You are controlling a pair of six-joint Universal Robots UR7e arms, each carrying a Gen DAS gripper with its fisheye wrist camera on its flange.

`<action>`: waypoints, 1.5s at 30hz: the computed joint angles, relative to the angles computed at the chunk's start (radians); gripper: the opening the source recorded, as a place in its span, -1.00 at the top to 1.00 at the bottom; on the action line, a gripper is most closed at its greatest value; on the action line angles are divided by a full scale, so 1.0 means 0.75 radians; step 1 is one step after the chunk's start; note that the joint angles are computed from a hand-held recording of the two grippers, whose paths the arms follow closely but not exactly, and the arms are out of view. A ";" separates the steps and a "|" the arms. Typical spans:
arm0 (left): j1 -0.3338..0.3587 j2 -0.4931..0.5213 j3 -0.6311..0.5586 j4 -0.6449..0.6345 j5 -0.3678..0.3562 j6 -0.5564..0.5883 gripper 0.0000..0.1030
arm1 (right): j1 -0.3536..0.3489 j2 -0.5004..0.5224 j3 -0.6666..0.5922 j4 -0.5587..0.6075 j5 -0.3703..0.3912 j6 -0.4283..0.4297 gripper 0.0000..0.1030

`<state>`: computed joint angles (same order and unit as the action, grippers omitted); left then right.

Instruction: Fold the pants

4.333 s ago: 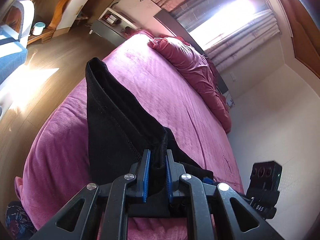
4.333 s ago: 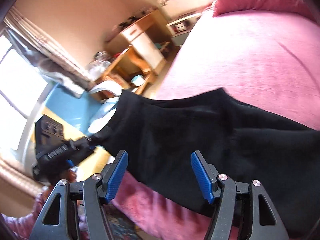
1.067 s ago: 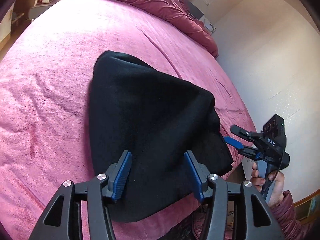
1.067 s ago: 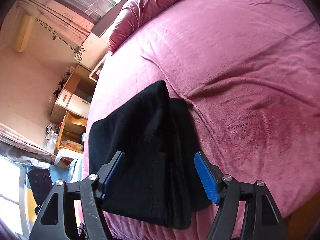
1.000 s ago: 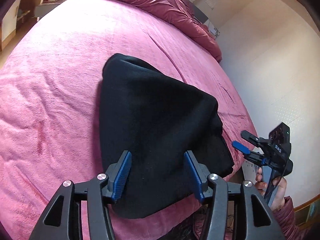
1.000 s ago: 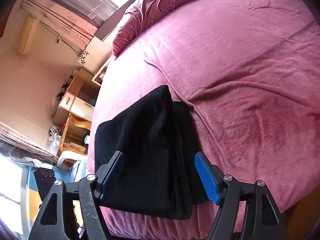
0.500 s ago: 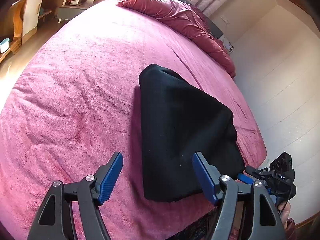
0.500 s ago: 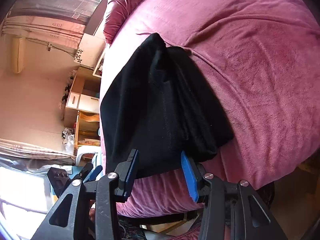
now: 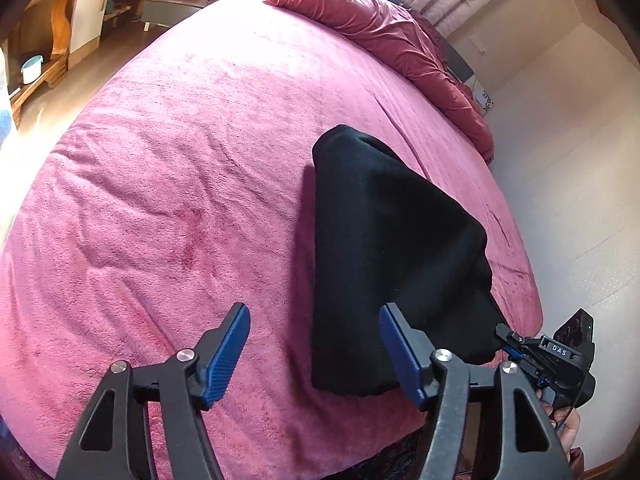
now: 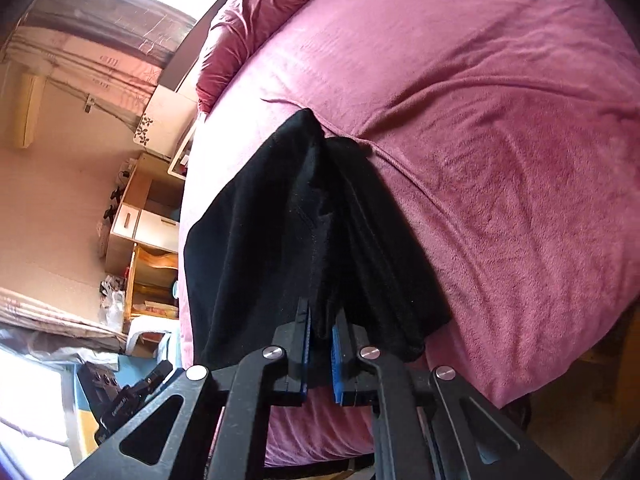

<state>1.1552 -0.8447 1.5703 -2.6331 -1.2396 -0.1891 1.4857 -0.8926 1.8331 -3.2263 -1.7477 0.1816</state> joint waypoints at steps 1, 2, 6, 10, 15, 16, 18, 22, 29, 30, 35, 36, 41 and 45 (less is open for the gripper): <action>0.003 -0.001 -0.004 0.008 -0.022 0.006 -0.18 | 0.010 -0.004 0.005 0.002 -0.017 -0.020 0.84; 0.003 -0.001 -0.008 0.013 -0.040 0.025 -0.11 | 0.021 -0.008 0.010 0.002 -0.045 -0.037 0.84; -0.006 0.015 -0.012 0.019 -0.137 0.152 0.07 | 0.052 -0.011 0.024 0.003 -0.185 -0.095 0.85; -0.045 0.053 -0.018 0.092 -0.104 0.294 0.18 | 0.063 0.032 -0.022 0.065 -0.310 -0.114 0.86; -0.077 0.099 -0.026 0.144 0.010 0.365 0.22 | 0.054 0.080 -0.075 0.095 -0.398 -0.153 0.86; -0.077 0.105 -0.029 0.148 0.012 0.370 0.22 | 0.054 0.085 -0.080 0.100 -0.405 -0.156 0.86; -0.088 0.113 -0.030 0.152 0.050 0.393 0.22 | 0.055 0.085 -0.082 0.107 -0.411 -0.164 0.86; -0.098 0.104 -0.034 0.090 0.052 0.378 0.20 | 0.059 0.056 -0.066 0.131 -0.381 -0.183 0.71; -0.115 0.140 -0.145 0.027 0.115 0.360 0.17 | 0.133 0.031 -0.094 0.018 -0.509 -0.331 0.26; -0.118 0.152 -0.166 0.026 0.128 0.365 0.17 | 0.142 0.037 -0.112 0.014 -0.502 -0.354 0.26; -0.152 0.228 -0.259 0.005 0.232 0.393 0.17 | 0.176 0.122 -0.259 0.076 -0.455 -0.454 0.26; -0.158 0.240 -0.271 -0.001 0.243 0.404 0.17 | 0.178 0.144 -0.292 0.101 -0.446 -0.463 0.26; -0.178 0.284 -0.297 -0.010 0.268 0.461 0.17 | 0.187 0.254 -0.442 0.194 -0.476 -0.482 0.26; -0.182 0.318 -0.314 -0.011 0.279 0.501 0.17 | 0.173 0.309 -0.525 0.243 -0.530 -0.472 0.26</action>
<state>1.0186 -0.6060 1.3349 -2.6412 -1.0302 0.1863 1.6155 -0.6611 1.4392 -3.0444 -2.1450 -0.1723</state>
